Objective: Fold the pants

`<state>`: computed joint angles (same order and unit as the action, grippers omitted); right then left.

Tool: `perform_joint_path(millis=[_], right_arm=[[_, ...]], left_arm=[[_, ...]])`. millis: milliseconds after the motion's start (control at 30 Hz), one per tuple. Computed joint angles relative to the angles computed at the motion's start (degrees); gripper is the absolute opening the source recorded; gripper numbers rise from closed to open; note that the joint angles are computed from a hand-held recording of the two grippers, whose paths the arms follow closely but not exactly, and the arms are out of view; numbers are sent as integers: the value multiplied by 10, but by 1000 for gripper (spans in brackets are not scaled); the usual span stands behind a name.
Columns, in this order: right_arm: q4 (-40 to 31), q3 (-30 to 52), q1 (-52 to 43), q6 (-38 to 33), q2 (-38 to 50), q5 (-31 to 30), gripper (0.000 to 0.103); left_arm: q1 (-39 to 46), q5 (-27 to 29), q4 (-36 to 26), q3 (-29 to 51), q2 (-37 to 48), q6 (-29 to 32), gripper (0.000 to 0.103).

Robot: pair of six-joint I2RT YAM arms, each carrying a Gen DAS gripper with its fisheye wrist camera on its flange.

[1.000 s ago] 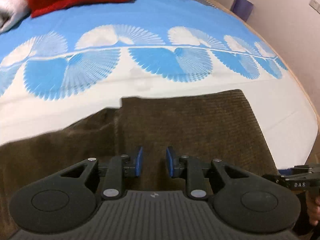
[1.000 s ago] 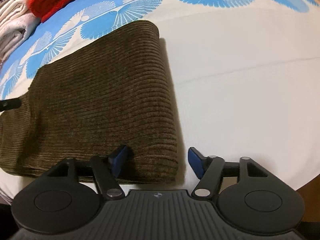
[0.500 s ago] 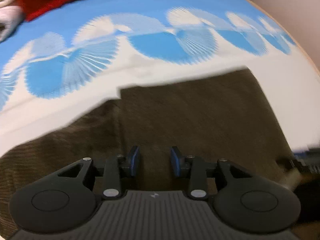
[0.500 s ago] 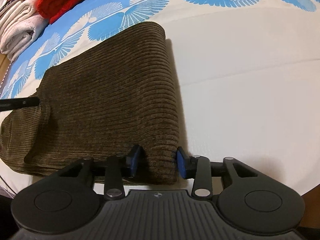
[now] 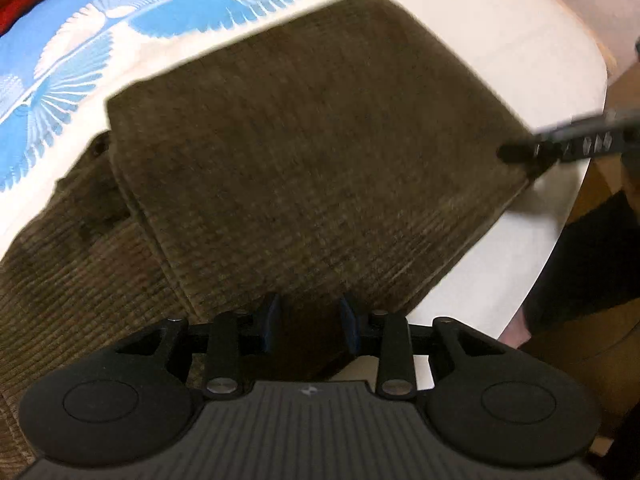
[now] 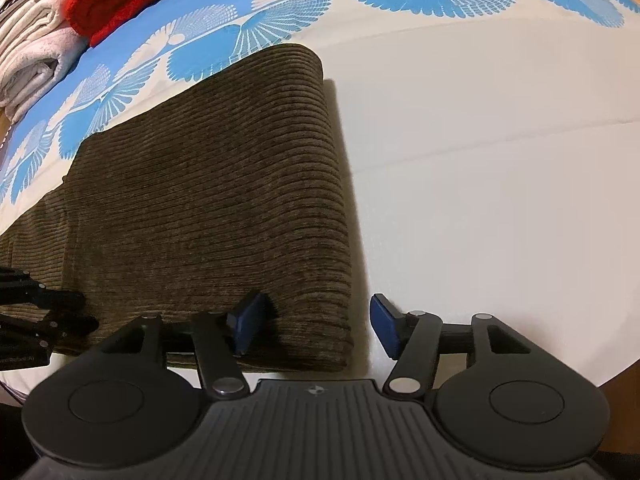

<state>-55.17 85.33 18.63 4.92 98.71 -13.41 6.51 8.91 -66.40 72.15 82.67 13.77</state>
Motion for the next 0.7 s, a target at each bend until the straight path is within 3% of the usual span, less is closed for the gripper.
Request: perform_joint_path(millis=[167,300,400,433,500,600,667,700], right_arm=[[-5,2,5,2,5,-4,68],[-8,4,-3,15,14,-18,68],[-17,11,-12,26,24,-31,67],[-18,12,-12,27,25,-33,64],[-13,10,-10,26,20,-39,47],[-1,2,3,18,1,-22,32],[13,-5,10,20,-20,-18,29],[29,-11,20,9,-38,-11,28]], left_arm=[[60,40,-17,29,-8,-5,37],[5,-32,4,-30,-6,27,35],[15,-24,-7,-15,-4,20,36],[23,-19,-7,-8,-3,13,37],[36,-16,3,0,-11,5,38],[59,29,21,27,-16,-28,41],[78,86,32,49,-16,-66,50],[91,132,40,62,-13,-89,61]])
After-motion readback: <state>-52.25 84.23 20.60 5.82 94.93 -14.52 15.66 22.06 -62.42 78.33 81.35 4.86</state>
